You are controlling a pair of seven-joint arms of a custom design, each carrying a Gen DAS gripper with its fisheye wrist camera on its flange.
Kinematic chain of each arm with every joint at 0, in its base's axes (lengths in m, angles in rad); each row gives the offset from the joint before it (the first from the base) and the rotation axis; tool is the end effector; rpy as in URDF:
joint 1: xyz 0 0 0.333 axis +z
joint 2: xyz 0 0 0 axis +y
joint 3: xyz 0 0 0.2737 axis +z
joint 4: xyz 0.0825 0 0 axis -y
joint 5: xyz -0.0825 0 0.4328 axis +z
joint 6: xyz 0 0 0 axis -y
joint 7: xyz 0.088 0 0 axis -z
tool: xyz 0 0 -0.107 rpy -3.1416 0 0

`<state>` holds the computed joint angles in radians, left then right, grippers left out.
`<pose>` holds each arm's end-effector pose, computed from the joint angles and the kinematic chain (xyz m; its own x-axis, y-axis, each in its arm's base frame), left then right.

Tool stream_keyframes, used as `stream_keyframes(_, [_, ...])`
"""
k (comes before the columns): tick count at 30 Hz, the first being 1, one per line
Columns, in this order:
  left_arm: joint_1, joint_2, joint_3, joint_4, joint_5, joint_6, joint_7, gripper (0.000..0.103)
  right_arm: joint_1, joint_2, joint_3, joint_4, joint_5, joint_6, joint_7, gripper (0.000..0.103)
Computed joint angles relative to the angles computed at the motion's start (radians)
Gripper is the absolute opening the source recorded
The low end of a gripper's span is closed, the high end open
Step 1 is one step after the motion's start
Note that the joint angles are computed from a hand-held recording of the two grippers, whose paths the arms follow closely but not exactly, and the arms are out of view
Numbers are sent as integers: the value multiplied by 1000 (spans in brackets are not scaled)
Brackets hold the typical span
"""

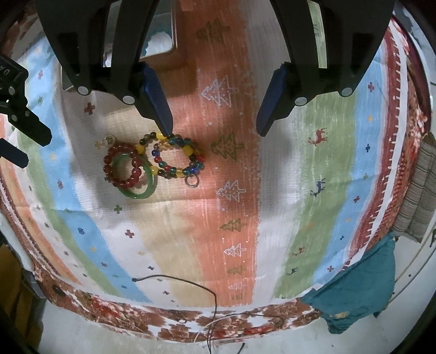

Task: Organize jewelry
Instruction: 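Move both open tools back to the remaining bracelets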

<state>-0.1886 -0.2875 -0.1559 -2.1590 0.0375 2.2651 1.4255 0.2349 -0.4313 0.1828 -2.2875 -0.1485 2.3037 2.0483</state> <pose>0.5282 -0.1927 0.5024 -0.2134 -0.9767 -0.0241 -0.8991 0.2059 -0.3862 0.4800 0.2151 0.5116 0.0149 -0.9999 0.0033 -0.8854 -0.0148 -0.4647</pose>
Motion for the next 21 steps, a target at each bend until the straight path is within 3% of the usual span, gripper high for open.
stream_keyframes(21, [17,121,-13,88,40,-25,0,66,4,114,-39,63,40,4,-12,74])
